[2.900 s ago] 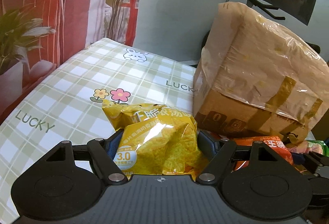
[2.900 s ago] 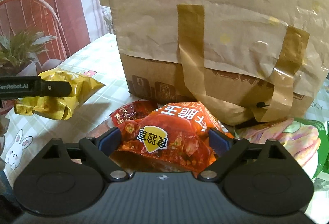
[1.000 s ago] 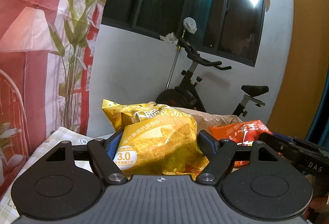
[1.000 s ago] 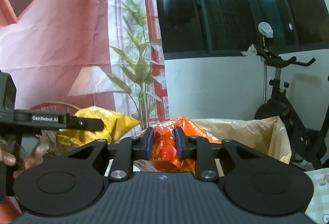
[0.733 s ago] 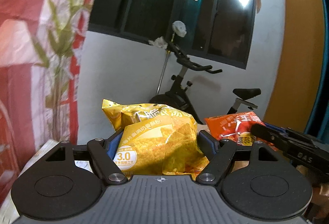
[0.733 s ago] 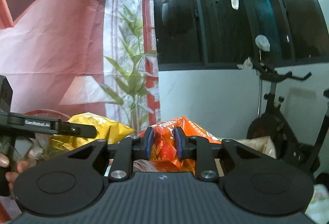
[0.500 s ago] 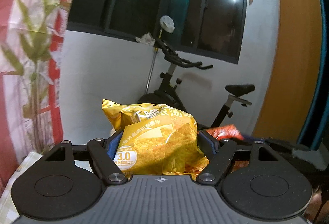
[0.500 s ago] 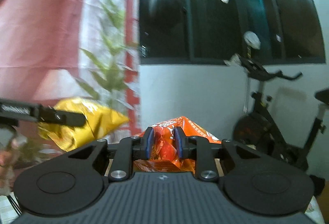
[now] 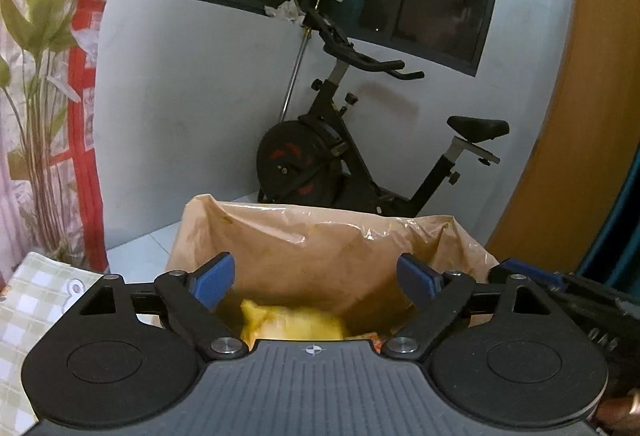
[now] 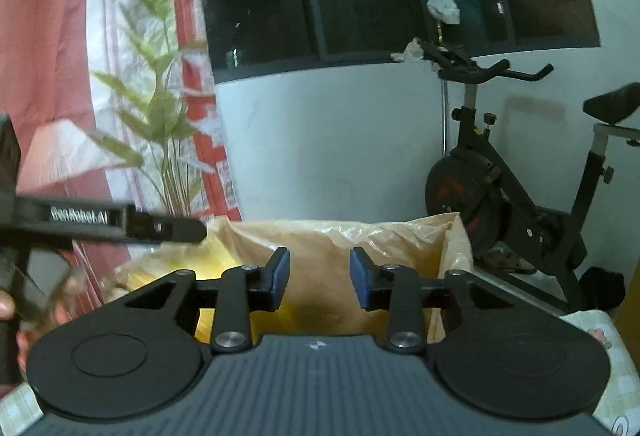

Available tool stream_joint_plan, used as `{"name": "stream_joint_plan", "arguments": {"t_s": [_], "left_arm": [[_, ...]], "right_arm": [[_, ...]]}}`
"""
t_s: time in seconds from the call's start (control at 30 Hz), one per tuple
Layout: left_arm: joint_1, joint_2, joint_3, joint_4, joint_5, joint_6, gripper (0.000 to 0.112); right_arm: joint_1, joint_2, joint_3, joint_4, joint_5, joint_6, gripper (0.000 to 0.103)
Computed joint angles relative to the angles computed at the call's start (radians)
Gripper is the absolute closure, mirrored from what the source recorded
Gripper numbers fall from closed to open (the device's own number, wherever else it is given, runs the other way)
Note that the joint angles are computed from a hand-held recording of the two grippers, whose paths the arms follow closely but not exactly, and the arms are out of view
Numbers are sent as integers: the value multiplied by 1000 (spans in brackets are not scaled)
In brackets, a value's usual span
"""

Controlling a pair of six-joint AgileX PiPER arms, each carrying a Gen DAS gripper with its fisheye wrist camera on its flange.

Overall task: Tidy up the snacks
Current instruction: 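Carry both bags over the box and open both tools to release them, then grasp the green-and-white snack bag with both tools together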

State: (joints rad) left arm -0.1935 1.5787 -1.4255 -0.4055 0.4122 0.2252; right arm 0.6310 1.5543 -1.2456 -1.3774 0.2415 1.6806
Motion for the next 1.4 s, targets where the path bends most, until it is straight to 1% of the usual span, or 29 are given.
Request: {"name": "stream_joint_plan", "arguments": {"t_s": [0.07, 0.13, 0.17, 0.23, 0.3, 0.37, 0.47, 0.5, 0.57, 0.63, 0.7, 0.77, 0.83, 0.93, 1.03, 1.1, 1.13, 1.17, 1.23, 1.33, 1.4], "left_arm": [[-10, -41, 32, 68, -11, -58, 23], [-12, -69, 40, 121, -5, -104, 23], [-12, -90, 51, 152, -4, -128, 23], [-8, -145, 96, 193, -19, -161, 23], [-14, -189, 126, 254, -27, -216, 23], [-10, -236, 169, 280, -33, -237, 23], [-7, -303, 243, 311, -46, -252, 23], [-7, -322, 264, 322, -47, -261, 23], [-11, -352, 302, 337, -45, -282, 23], [-20, -366, 331, 313, -41, -280, 23], [-47, -375, 356, 319, -41, -304, 23], [-92, -378, 385, 360, -59, -355, 24], [-156, -378, 418, 449, -79, -466, 24], [-247, -361, 454, 505, -106, -571, 24], [-326, -348, 510, 537, -155, -651, 24], [-371, -324, 532, 544, -164, -669, 24], [-394, -308, 533, 577, -156, -698, 24], [-422, -288, 531, 639, -146, -755, 25], [-454, -260, 531, 683, -135, -796, 25], [-469, -235, 537, 612, -146, -734, 25], [-486, -212, 530, 622, -141, -739, 25]], "right_arm": [[4, -32, 31, -61, 1, 83, 67], [13, -61, 56, -56, 8, 97, 67], [19, -72, 60, -29, 10, 76, 67], [31, -109, 89, -35, 3, 80, 59], [53, -142, 117, -47, 15, 80, 39], [75, -174, 143, 1, 34, 12, 33], [106, -210, 167, 139, 73, -147, 33], [115, -219, 175, 166, 88, -175, 33], [132, -242, 201, 200, 113, -207, 33], [147, -265, 233, 220, 132, -219, 33], [156, -281, 256, 251, 145, -250, 33], [167, -295, 283, 278, 165, -292, 33], [178, -317, 323, 287, 180, -314, 33], [171, -353, 378, 346, 176, -386, 33], [166, -391, 445, 390, 173, -436, 33], [166, -408, 490, 398, 165, -440, 33], [169, -413, 512, 399, 158, -443, 33], [173, -417, 533, 396, 152, -445, 33], [179, -420, 571, 362, 138, -422, 33], [176, -411, 612, 305, 104, -370, 33], [168, -409, 643, 246, 81, -308, 33]]}}
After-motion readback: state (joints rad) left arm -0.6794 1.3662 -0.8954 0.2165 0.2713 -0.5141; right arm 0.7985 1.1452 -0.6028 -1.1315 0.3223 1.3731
